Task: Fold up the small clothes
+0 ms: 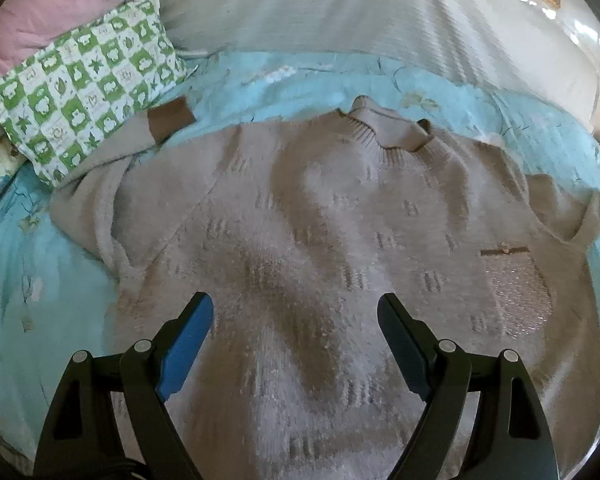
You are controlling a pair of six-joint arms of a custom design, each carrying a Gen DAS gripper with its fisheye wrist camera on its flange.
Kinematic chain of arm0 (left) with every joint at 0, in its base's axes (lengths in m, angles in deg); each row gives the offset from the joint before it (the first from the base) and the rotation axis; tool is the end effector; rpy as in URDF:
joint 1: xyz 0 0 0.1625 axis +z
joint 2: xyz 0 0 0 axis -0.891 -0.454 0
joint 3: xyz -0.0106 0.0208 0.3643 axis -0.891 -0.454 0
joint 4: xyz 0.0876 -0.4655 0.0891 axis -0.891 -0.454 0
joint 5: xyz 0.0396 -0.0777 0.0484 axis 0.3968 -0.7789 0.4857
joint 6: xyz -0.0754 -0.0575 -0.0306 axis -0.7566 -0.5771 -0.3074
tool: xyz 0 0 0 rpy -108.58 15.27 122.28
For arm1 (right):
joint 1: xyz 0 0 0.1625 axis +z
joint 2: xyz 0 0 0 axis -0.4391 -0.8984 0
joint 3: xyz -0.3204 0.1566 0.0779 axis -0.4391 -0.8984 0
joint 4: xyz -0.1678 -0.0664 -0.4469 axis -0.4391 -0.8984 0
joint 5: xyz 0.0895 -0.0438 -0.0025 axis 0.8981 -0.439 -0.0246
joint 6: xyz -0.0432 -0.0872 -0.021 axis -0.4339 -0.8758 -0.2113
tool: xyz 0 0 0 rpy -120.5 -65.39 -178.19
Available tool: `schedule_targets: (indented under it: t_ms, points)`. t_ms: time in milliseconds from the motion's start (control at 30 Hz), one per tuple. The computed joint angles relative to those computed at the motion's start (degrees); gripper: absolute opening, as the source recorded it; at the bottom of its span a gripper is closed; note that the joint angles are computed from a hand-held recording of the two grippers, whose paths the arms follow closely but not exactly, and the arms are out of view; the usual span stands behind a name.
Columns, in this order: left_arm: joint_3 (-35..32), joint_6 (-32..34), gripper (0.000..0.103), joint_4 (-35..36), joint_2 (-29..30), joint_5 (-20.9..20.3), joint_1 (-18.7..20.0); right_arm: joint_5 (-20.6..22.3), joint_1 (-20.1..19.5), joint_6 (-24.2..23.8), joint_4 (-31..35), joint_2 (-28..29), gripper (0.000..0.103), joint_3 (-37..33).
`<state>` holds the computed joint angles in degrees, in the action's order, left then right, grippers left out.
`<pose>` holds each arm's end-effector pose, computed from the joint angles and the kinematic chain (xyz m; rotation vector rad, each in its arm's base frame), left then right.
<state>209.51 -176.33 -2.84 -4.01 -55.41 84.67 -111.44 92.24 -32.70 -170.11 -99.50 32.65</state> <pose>-0.2801 -0.3427 0.1379 -0.0756 2.0571 -0.9479 -0.0779 -0.4672 0.4709 -0.4056 -2.3912 1.2391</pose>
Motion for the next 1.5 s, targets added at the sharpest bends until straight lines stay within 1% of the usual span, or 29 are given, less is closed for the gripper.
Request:
schedule_targets:
  t_ms: [33,67,133,167,200,300,400,467,567,700,733,800,867,900,967,1100,1133,1267,1300,1333,1367,1400,1433,1467,1500]
  points:
    - [0.1,0.4,0.085,-0.4,0.0,0.0,0.4,0.3,-0.4,1.2,-0.1,1.6,0.054,-1.4]
    - [0.2,0.6,0.085,-0.5,-0.1,0.0,0.6,0.3,-0.5,1.8,-0.5,2.7,0.049,-2.4]
    - [0.4,0.8,0.085,-0.9,-0.1,0.1,1.0,-0.6,-0.2,2.2,-2.0,4.7,0.033,-3.9]
    - [0.5,0.8,0.085,-1.1,-0.3,0.1,1.2,-1.6,0.3,2.1,-2.2,5.4,0.013,-4.6]
    - [0.8,0.9,0.085,-1.4,-0.5,0.1,1.2,-1.4,0.5,2.0,-1.7,5.5,0.008,-4.8]
    - [2.2,1.4,0.085,-3.2,-2.1,0.4,0.9,-0.6,2.7,-0.7,-3.0,4.2,0.008,-3.8]
    - [3.2,1.2,0.085,-4.0,-3.5,0.3,0.3,1.7,7.0,-3.8,-2.4,0.5,0.008,-0.5]
    - [3.9,1.0,0.085,-4.2,-4.7,-0.1,-0.3,4.4,10.8,-5.6,-1.1,-1.9,0.008,1.8]
    - [5.4,0.5,0.085,-4.4,-7.4,-0.6,-1.6,7.7,17.4,-7.9,1.9,-2.9,0.008,3.5]
    - [7.3,-2.0,0.085,-1.8,-11.6,-0.9,-4.2,11.1,27.0,-10.2,6.1,-0.3,0.008,4.1]
    - [7.8,-2.8,0.085,-0.8,-12.9,-0.9,-4.9,12.8,29.1,-10.6,8.1,1.1,0.008,3.8]
    - [8.8,-4.4,0.085,0.8,-15.2,-1.1,-6.1,15.9,31.7,-10.8,11.0,3.8,0.008,3.3]
    - [9.9,-5.9,0.085,2.2,-17.7,-1.4,-7.3,17.1,34.7,-11.1,12.1,7.6,0.008,3.1]
    - [10.4,-6.7,0.085,2.9,-18.8,-1.6,-7.8,17.4,35.4,-10.9,12.3,8.9,0.008,3.5]
    - [11.2,-7.8,0.085,4.4,-20.6,-2.0,-8.6,17.7,36.8,-9.7,13.1,13.4,0.008,3.3]
    - [12.7,-8.3,0.085,6.0,-24.0,-2.8,-9.9,16.5,37.2,-8.0,13.3,22.1,0.008,2.8]
    - [12.8,-8.3,0.085,6.4,-24.1,-2.7,-10.0,16.2,36.8,-8.0,13.7,22.2,0.008,3.7]
    - [13.4,-7.0,0.085,5.7,-25.2,-2.4,-10.0,14.5,37.1,-7.0,14.1,26.3,0.008,3.9]
    - [13.6,-6.0,0.085,4.6,-25.4,-2.1,-9.7,14.1,37.4,-6.5,14.0,27.3,0.011,3.8]
    - [13.9,-4.0,0.085,2.3,-25.3,-1.8,-9.1,14.1,37.2,-6.0,13.9,27.8,0.011,3.9]
    - [13.9,-2.9,0.085,1.2,-25.1,-1.6,-8.6,14.4,36.8,-5.4,14.4,28.1,0.014,3.9]
    - [14.0,-1.0,0.085,-1.0,-24.5,-1.3,-7.8,14.6,36.8,-4.7,14.7,28.6,0.023,3.8]
    - [14.2,1.8,0.085,-4.5,-23.9,-1.0,-6.7,15.1,36.5,-4.1,15.1,28.4,0.027,3.8]
    - [14.5,4.5,0.085,-7.9,-23.5,-0.9,-5.7,15.4,36.3,-3.9,14.5,27.8,0.035,4.5]
    - [14.8,7.6,0.085,-11.9,-22.9,-0.8,-4.4,15.9,35.8,-3.9,14.2,26.6,0.038,5.2]
